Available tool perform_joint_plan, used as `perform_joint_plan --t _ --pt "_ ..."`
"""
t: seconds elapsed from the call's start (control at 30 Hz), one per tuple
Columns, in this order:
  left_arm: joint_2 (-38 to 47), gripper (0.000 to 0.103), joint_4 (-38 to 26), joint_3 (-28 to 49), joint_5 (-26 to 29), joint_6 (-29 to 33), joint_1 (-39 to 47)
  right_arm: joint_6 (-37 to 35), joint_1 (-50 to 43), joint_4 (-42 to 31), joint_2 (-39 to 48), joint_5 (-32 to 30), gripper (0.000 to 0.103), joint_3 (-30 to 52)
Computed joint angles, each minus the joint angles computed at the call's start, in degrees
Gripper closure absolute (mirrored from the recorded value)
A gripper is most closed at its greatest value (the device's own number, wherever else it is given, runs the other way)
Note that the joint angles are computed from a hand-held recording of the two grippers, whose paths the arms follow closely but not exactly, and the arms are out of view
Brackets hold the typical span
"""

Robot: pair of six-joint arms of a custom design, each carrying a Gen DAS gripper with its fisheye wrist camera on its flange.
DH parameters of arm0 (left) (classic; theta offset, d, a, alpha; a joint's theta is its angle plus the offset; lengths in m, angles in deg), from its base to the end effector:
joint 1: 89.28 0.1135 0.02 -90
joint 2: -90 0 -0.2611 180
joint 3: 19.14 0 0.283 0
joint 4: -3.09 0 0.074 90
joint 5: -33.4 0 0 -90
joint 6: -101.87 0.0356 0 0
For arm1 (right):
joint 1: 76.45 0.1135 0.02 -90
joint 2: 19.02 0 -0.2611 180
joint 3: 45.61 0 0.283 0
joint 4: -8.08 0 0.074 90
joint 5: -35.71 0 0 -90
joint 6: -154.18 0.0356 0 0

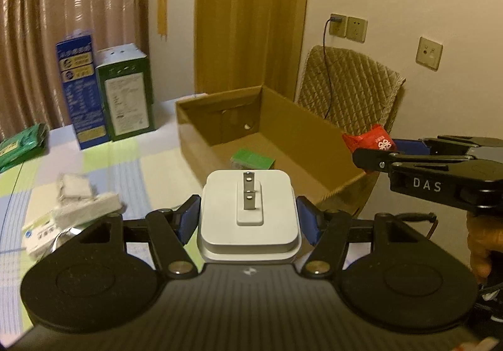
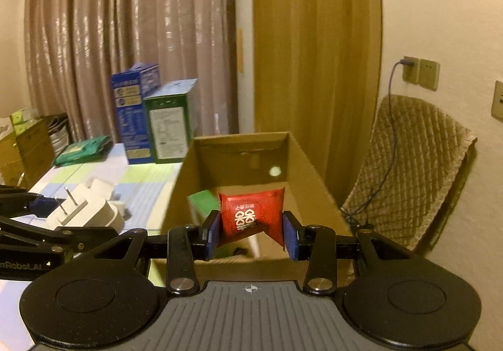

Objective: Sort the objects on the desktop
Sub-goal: 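Carry the plug adapter and candy packet over the cardboard box with both tools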

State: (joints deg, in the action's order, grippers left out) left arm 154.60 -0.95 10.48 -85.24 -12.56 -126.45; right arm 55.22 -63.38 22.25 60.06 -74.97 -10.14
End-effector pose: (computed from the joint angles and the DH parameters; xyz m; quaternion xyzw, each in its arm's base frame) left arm 0.1869 -0.1203 0.1209 -0.0087 0.8810 -0.0217 0.4725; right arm 0.2591 0.0731 0.1219 -0.2512 0.8166 0.1727 0.4902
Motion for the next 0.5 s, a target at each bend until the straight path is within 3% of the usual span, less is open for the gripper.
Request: perform_joint_plan --t 0.5 --pt "21.01 0.043 10.0 12.47 7.45 5.8 6.36 -0.22 -3.94 0.79 11.97 -2.67 0.064 10.37"
